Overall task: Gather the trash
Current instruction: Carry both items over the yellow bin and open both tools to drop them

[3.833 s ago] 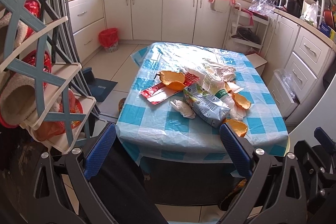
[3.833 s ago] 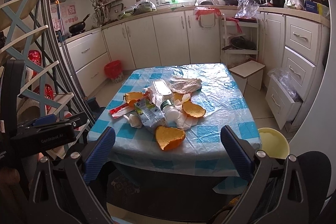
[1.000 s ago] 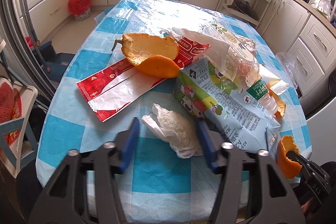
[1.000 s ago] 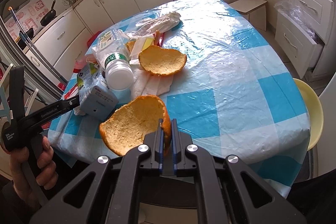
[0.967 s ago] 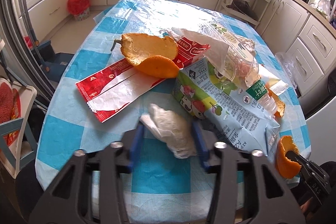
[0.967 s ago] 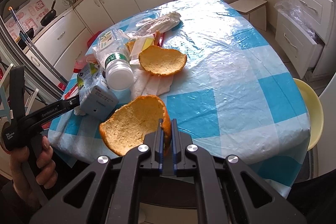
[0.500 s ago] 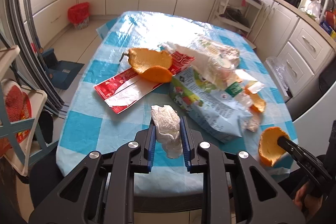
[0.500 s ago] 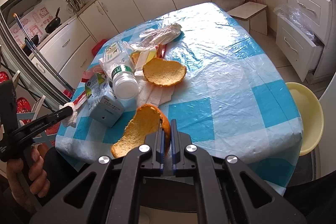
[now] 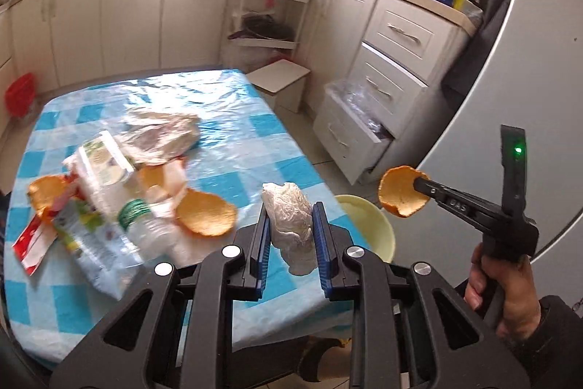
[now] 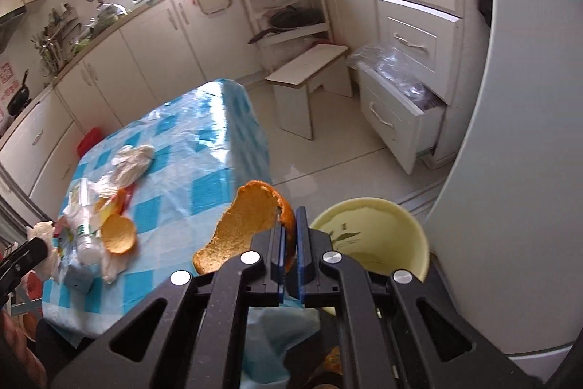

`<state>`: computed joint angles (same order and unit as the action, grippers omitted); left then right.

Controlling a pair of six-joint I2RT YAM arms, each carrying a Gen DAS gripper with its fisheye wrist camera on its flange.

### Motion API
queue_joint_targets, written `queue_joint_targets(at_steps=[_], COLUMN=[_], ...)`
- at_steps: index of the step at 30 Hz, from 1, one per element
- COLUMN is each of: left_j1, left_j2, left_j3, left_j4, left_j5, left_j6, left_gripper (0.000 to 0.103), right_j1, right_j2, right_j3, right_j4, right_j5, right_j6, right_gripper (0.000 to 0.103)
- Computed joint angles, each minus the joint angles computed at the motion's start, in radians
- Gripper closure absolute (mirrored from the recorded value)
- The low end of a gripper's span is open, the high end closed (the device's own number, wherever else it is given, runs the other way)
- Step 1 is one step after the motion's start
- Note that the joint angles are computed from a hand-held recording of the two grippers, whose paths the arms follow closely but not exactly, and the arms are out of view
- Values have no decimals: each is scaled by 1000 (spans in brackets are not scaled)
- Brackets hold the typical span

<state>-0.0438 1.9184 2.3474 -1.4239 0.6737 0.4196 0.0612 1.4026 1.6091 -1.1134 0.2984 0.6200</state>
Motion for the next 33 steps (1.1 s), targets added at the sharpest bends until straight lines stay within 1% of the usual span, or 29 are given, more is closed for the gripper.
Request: queue_joint_targets(at_steps=[2,4,5,6,7,9,10,11,13,14,15,16,17,18,19,20,21,23,25,27,29,33], left_j1=[-83,-162,-204,-236,-265,-319,-344,-369,-421,-444,-468,-493,-520,-533,-549,-558,-562,-554,-531,-496,-442,-278], left_j2=[5,9,22,27,30,42,47,55,69,83,101,114,135,151,166,176,186,186,160,114,61,-78], left_j3=[-28,-54,-64,-90,-110,-140,-157,-169,-194,-197,-195,-200,-192,-188,-180,-172,-159,-143,-156,-189,-230,-336], left_j4=[31,61,79,104,120,149,164,178,210,221,230,250,261,267,273,276,268,245,243,242,248,248], left_j5=[-25,-55,-76,-94,-109,-143,-158,-173,-204,-218,-231,-260,-294,-310,-333,-347,-348,-329,-315,-301,-275,-226], left_j6=[-40,-85,-108,-124,-138,-163,-170,-179,-197,-205,-215,-232,-247,-251,-264,-274,-280,-287,-279,-263,-249,-193], left_gripper=[82,82,82,82,82,82,82,82,82,82,81,77,63,53,37,33,33,31,27,26,24,22], right_j1=[-96,-164,-197,-227,-243,-265,-267,-274,-279,-262,-239,-214,-195,-176,-164,-153,-145,-148,-159,-154,-153,-94], right_j2=[52,111,129,131,128,88,64,36,-40,-73,-105,-132,-154,-174,-188,-203,-216,-226,-224,-217,-203,-138], right_j3=[14,33,35,20,17,-1,-8,-24,-70,-78,-88,-101,-112,-122,-129,-138,-146,-158,-157,-147,-130,-76], right_j4=[-31,-70,-80,-62,-57,-10,11,45,142,172,202,237,270,295,318,334,347,364,369,370,376,394], right_j5=[-100,-164,-207,-239,-238,-241,-229,-219,-203,-159,-101,-48,-2,40,70,94,107,98,80,75,62,64], right_j6=[-51,-80,-97,-90,-78,-62,-50,-42,-21,-23,-30,-36,-44,-47,-51,-52,-50,-45,-42,-37,-44,-62], right_gripper=[96,94,87,76,68,67,63,62,53,51,45,40,39,37,35,35,34,34,34,34,33,32])
